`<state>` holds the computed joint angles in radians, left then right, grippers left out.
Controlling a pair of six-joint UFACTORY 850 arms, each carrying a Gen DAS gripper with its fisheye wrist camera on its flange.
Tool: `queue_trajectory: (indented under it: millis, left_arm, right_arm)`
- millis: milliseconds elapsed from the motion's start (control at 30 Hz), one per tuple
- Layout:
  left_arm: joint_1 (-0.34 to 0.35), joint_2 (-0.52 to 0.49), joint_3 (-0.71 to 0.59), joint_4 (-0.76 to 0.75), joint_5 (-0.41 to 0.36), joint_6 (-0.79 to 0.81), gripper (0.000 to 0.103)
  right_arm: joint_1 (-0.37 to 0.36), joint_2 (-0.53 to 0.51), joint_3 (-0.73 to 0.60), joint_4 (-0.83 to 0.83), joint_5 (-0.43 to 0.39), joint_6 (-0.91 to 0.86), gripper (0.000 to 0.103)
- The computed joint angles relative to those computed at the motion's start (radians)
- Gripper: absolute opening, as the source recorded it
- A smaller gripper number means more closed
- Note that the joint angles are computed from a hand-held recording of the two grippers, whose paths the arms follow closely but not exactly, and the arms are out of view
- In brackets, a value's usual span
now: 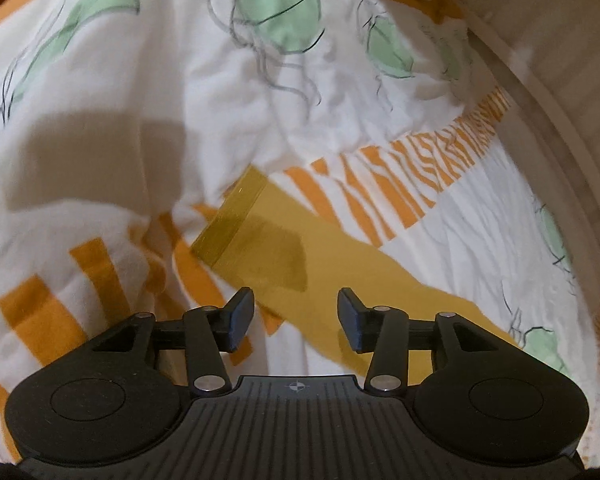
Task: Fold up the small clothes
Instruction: 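Lift the sleeve with the left tool and fold it across the back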
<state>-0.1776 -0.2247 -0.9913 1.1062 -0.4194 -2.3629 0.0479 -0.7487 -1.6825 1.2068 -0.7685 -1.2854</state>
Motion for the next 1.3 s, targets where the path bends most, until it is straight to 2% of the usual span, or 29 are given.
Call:
queue_trajectory:
  millis: [67,300,567,600,633,667,733,833,1067,1233,1300]
  left_arm:
    - [0.004,-0.005,-0.004,-0.034,0.005,0.042,0.046]
    - [0.032,-0.044,-0.016,0.002,0.041,-0.039,0.046]
    - [0.038,-0.075,-0.002,0.324,0.008,-0.424,0.044]
    - [0.035,-0.079,-0.008,0.318,-0.001,-0.417,0.044]
    - [0.029,-0.084,-0.016,0.298,-0.018,-0.393,0.035]
    - [0.024,-0.09,-0.029,0.264,-0.036,-0.353,0.021]
    - [0.014,-0.097,-0.049,0.241,-0.058,-0.31,0.015]
    - [0.002,-0.096,-0.054,0.335,-0.053,-0.401,0.007]
    - [-0.057,-0.144,-0.168,0.377,-0.084,-0.317,0.007]
    - [-0.103,-0.217,-0.301,0.36,-0.045,-0.18,0.007]
    - [-0.117,-0.251,-0.354,0.362,-0.002,-0.137,0.007]
  right_arm:
    - [0.006,0.003,0.003,0.008,-0.005,-0.009,0.092]
    - [0.016,0.003,-0.005,-0.002,-0.017,-0.02,0.092]
    - [0.016,-0.001,-0.005,-0.011,-0.004,0.003,0.092]
    - [0.014,-0.002,-0.005,-0.014,-0.003,0.005,0.092]
    - [0.014,-0.002,-0.005,-0.017,0.0,0.006,0.092]
    - [0.012,-0.003,-0.006,-0.02,0.001,0.008,0.092]
    - [0.009,-0.005,-0.008,-0.023,0.002,0.012,0.092]
    - [0.001,-0.011,-0.014,-0.034,-0.002,0.021,0.092]
    - [-0.02,-0.021,-0.026,-0.051,0.001,0.045,0.092]
    - [-0.034,-0.025,-0.035,-0.063,0.0,0.057,0.092]
    - [-0.038,-0.027,-0.038,-0.065,0.002,0.064,0.092]
